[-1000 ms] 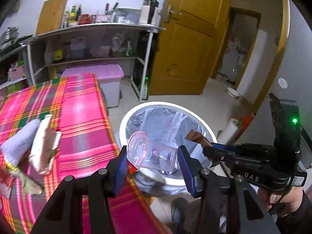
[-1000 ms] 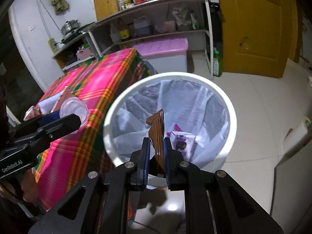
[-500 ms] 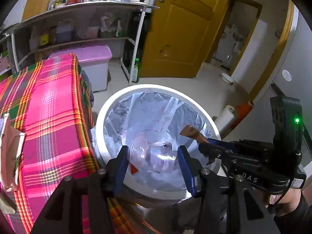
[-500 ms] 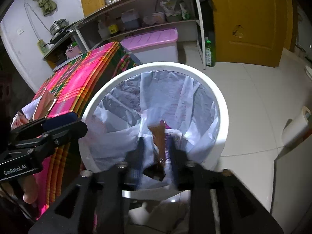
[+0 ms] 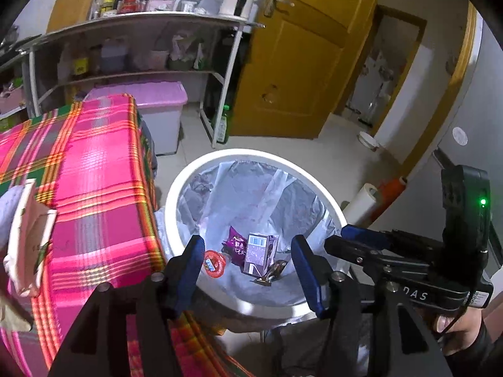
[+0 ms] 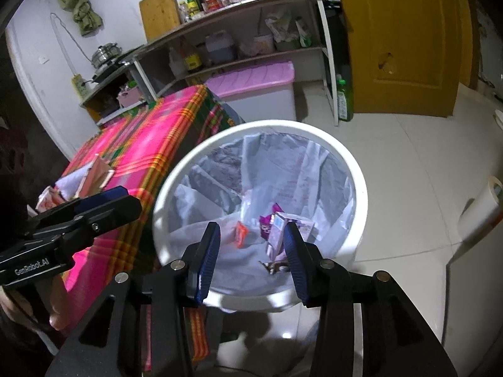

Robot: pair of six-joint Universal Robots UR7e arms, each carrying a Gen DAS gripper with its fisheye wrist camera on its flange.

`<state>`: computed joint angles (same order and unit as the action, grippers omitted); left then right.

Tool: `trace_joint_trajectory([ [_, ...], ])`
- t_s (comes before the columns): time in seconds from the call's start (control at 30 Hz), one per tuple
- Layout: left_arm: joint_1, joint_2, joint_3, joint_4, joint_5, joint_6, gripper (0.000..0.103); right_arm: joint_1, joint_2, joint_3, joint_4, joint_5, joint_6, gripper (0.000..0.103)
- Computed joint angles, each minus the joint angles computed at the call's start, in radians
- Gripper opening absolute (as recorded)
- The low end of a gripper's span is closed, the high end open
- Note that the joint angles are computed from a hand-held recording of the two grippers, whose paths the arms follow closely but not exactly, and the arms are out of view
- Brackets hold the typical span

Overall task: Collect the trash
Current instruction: 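Move both tools back to the table trash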

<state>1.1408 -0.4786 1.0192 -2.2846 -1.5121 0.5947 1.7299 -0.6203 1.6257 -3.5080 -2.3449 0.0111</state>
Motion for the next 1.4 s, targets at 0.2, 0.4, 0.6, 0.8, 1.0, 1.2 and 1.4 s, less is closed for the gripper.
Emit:
trace_joint_trajectory([
  [0.2,0.007,-0.073,0.095,-0.093,-0.002,0.007,0.057,0.040,0.029,-0.024,-0.036,-0.003,-0.047,0.043],
  [0.4,0.025,-0.132,0.158,-0.147,0.000,0.001,0.057,0.064,0.061,-0.059,-0.041,0.032,-0.085,0.043],
  [0.6,0.042,-0.178,0.199,-0.192,0.022,-0.011,0.057,0.079,0.087,-0.102,0.026,0.052,-0.079,0.043],
  [0.8,0.060,-0.220,0.234,-0.234,0.028,-0.006,0.057,0.093,0.104,-0.133,0.088,0.076,-0.066,0.043],
  [1.0,0.079,-0.240,0.240,-0.256,0.030,-0.011,0.057,0.104,0.127,-0.178,0.143,0.091,-0.069,0.043],
  [1.2,0.103,-0.259,0.234,-0.293,0.043,-0.031,0.057,0.112,0.160,-0.247,0.206,0.116,-0.080,0.043],
  [1.4,0.131,-0.254,0.191,-0.309,0.095,-0.072,0.057,0.114,0.205,-0.336,0.278,0.146,-0.087,0.043],
])
